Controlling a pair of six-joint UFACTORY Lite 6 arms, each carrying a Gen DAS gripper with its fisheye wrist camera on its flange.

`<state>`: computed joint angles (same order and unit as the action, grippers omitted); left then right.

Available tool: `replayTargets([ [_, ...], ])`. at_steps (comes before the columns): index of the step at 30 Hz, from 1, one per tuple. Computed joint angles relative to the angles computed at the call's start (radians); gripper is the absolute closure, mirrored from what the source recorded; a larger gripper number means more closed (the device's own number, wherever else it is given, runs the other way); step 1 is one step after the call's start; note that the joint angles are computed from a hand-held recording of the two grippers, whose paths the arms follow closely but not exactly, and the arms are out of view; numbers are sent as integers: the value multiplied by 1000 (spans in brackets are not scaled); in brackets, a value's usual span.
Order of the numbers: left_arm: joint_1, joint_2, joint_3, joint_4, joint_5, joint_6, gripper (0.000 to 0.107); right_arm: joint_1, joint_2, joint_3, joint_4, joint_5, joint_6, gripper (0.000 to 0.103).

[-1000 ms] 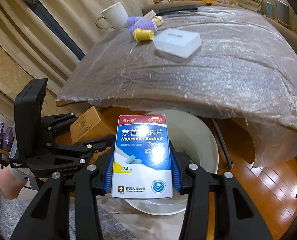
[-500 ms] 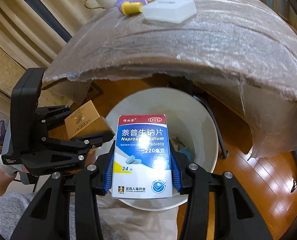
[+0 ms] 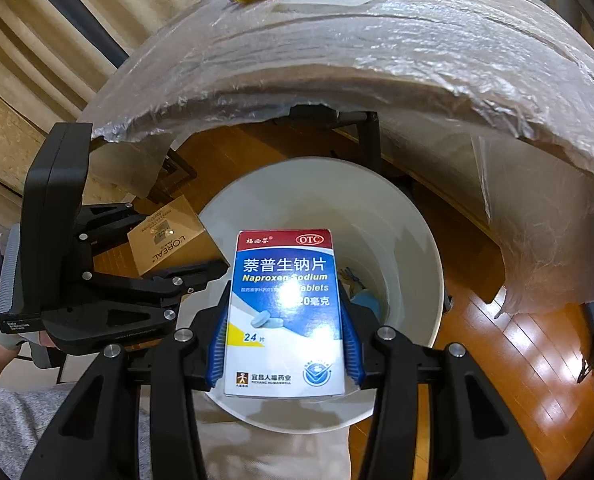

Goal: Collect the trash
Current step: 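Open both tools to drop the boxes into the white bin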

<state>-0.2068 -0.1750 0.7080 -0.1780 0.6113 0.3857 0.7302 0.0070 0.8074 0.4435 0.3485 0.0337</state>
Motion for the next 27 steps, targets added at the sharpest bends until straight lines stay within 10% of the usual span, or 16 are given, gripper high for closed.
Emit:
replayTargets([
  [22, 25, 47, -26, -75, -98, 118, 58, 34, 76, 27, -100, -34, 124, 57],
  [25, 25, -7, -59, -91, -153, 148, 21, 41, 20, -7, -225, -50, 263, 31],
  [27, 38, -39, -68, -116, -148, 179, 18, 44, -22, -26, -284, -45, 321, 30],
])
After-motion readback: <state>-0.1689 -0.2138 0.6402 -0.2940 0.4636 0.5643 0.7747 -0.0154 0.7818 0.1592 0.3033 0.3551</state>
